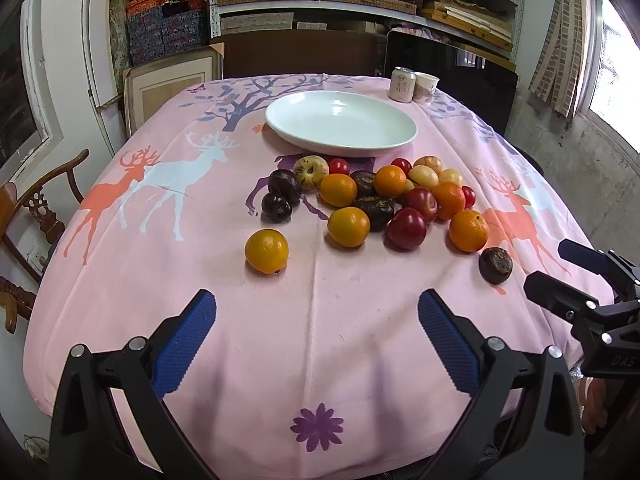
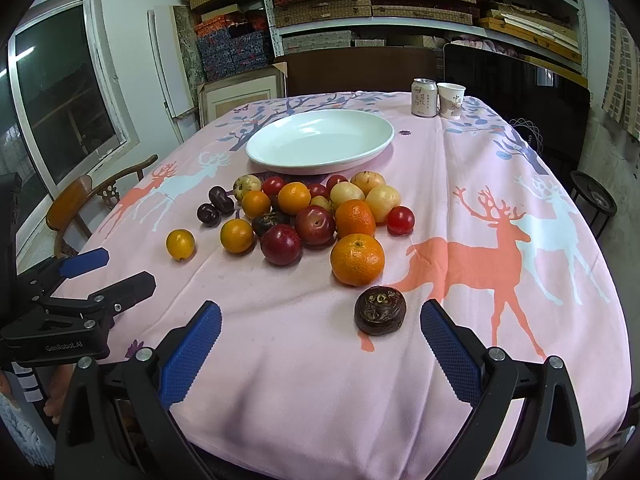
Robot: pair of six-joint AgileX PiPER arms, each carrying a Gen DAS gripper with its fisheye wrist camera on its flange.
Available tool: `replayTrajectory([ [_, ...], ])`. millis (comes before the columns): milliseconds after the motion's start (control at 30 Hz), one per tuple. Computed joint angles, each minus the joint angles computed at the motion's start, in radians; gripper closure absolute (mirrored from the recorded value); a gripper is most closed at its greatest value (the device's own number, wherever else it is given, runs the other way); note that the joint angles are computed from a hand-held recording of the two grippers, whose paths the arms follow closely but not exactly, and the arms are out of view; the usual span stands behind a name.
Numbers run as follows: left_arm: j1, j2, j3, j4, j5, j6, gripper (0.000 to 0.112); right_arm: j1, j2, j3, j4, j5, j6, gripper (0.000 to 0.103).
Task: Organize fruits
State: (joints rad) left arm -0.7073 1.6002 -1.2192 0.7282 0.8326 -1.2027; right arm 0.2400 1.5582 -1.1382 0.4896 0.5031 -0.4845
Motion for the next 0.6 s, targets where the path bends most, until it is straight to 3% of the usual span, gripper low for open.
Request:
replayTrajectory([
  [600, -0.002, 0.000, -0.001, -0.009, 0.004, 0.000, 0.013, -0.004, -0.001, 0.001, 0.011, 0.003, -0.011, 0.003],
])
